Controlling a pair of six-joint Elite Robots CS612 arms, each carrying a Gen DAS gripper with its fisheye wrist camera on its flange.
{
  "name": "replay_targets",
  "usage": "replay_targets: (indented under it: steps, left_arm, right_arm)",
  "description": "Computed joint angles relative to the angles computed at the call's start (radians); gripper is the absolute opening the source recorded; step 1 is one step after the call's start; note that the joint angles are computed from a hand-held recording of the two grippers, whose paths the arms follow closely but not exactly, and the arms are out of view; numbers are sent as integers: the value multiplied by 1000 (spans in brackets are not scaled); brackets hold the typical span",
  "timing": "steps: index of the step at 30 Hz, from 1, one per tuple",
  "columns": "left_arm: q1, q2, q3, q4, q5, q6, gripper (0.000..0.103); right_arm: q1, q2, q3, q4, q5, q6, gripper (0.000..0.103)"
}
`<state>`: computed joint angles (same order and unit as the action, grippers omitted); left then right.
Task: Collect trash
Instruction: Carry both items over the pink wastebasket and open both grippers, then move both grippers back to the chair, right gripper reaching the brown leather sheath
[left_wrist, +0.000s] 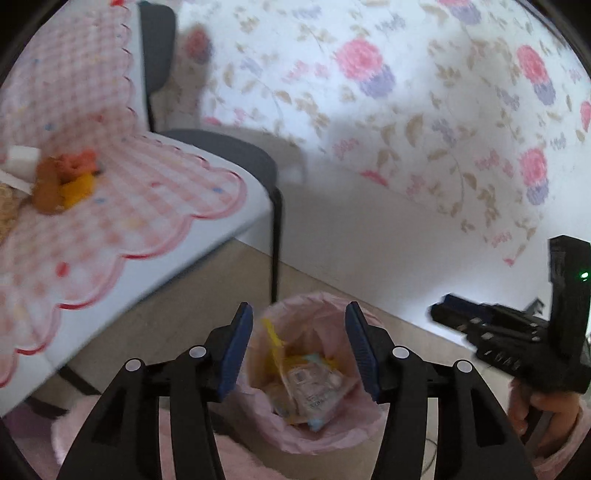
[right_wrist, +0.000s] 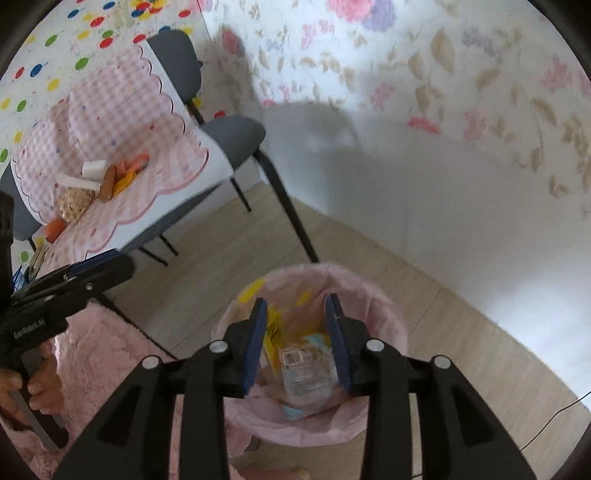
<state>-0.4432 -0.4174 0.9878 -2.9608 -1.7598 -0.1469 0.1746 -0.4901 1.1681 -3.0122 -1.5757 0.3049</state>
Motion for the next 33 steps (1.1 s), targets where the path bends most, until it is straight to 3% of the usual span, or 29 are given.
replay_targets:
  steps: [6, 14, 25, 33]
  left_arm:
    - [14, -53, 80, -78, 112, -45, 54]
    - [37, -106, 167, -129, 219, -95, 62]
    - [90, -155, 228, -134, 401, -212, 64]
    - [115, -180, 250, -125, 530, -259, 68]
  right_arm:
    - [7, -19, -5, -96, -26, -37, 33]
    - [34, 23, -123, -82, 69, -137, 33]
    - [72, 156, -445, 118, 178, -243, 33]
    - [96, 291, -749, 283, 250, -304, 36]
